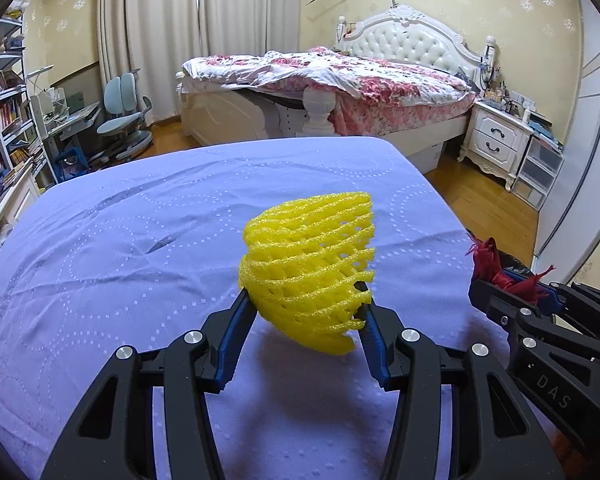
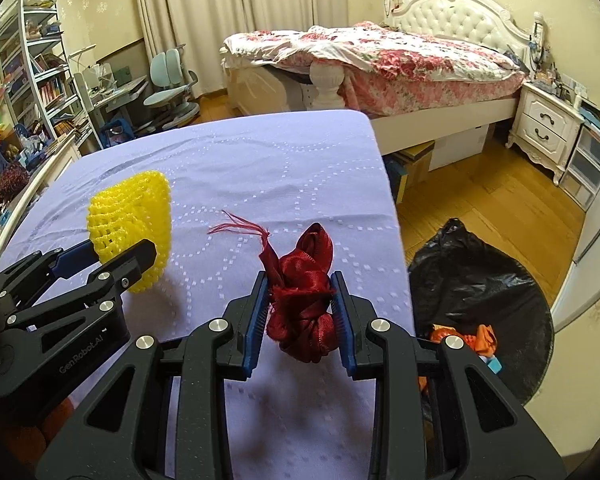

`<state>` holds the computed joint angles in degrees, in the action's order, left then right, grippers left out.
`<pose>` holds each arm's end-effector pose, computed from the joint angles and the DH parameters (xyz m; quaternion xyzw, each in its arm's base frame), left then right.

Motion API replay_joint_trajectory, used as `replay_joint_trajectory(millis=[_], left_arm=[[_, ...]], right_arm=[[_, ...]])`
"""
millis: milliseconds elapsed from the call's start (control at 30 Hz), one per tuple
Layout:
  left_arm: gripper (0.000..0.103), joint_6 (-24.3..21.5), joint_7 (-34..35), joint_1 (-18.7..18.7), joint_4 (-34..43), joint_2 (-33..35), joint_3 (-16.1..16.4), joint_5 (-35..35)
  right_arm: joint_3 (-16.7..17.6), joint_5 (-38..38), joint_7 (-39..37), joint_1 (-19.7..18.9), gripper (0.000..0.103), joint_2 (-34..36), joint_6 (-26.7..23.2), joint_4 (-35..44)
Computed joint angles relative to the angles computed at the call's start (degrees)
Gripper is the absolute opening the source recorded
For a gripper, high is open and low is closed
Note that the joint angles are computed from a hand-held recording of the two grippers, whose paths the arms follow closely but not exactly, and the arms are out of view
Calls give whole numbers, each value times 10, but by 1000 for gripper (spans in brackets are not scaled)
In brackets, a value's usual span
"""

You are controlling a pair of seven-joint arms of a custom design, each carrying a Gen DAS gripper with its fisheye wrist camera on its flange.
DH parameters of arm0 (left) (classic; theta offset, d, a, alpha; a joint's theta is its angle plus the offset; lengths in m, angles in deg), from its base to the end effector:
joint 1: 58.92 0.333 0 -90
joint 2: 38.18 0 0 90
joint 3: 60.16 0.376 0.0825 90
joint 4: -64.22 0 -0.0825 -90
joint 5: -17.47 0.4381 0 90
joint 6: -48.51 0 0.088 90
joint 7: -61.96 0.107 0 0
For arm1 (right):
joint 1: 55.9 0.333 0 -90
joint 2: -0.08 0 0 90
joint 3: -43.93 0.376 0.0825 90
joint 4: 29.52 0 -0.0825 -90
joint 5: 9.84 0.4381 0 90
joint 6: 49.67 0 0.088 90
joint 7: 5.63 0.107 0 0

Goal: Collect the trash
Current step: 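Carry the ribbon in the right gripper over the bin while left carries the yellow net there, then open the right gripper over the bin while left releases the yellow net into it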

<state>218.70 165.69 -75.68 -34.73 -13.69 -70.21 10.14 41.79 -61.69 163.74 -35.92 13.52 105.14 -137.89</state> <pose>0.7087 -0.3243 0.4623 -0.4497 0.7975 -0.3513 0.1958 0.6657 0.2444 0.4657 -0.5296 0.7538 -0.2778 0.2722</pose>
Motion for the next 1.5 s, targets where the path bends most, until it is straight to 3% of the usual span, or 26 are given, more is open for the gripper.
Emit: replay_joint_trajectory(millis=[167,633,933,1233,1500], left_arm=[[51,20,27,16,-25,-16,-30,-21],[51,42,146,51,-55,-31,-115,-106],[51,41,203,44,-45,-19,-139,-140],[51,38,222,15,-20,1,-136,-142],[51,25,198,-30,17,27,-103,-108]], right_arm=[[-1,-43,58,3,30,-39,-12,-41],[36,-102,163,-40,30,-121,-68,-128],[48,-110,205,-67,30,-156,-87,-173],[54,-120,230,-89,30,-177,-99,-199],[49,-129,238,-106,30,-182,-89,-210]])
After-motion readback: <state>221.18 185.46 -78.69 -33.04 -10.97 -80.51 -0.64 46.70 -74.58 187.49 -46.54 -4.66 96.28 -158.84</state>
